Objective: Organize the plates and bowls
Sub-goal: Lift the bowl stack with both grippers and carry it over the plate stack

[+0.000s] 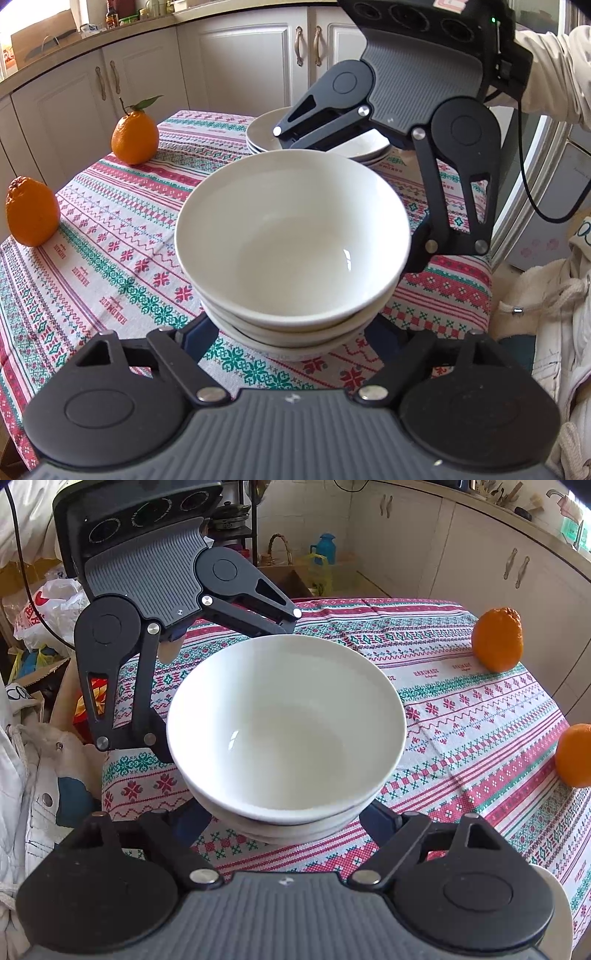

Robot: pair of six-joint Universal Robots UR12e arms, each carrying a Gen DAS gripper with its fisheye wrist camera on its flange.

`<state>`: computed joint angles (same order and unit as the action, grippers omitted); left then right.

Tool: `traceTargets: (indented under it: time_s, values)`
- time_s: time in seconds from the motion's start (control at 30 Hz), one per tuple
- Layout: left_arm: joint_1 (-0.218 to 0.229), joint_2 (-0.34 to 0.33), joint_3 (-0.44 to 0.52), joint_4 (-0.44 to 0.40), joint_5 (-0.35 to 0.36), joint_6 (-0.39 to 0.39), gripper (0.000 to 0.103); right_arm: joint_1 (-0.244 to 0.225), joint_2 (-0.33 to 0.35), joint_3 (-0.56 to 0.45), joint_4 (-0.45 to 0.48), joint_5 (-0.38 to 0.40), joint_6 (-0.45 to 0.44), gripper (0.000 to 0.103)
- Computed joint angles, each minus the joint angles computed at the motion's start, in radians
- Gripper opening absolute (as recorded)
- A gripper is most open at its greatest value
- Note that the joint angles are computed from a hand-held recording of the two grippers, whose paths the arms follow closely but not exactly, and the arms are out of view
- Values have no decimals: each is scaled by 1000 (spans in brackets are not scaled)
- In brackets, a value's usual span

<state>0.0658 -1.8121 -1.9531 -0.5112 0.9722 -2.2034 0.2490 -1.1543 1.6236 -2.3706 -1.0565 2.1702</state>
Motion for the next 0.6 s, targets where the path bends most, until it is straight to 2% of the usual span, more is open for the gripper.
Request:
traceTargets:
  time_s: [0.27,0.6]
  values:
    - [-4,20,-10,0,9,-26,85,-7,-14,10,9,26,-13,90]
    - [-57,44,-2,36,45,-129,85,-49,-64,36,41,65,-86,90]
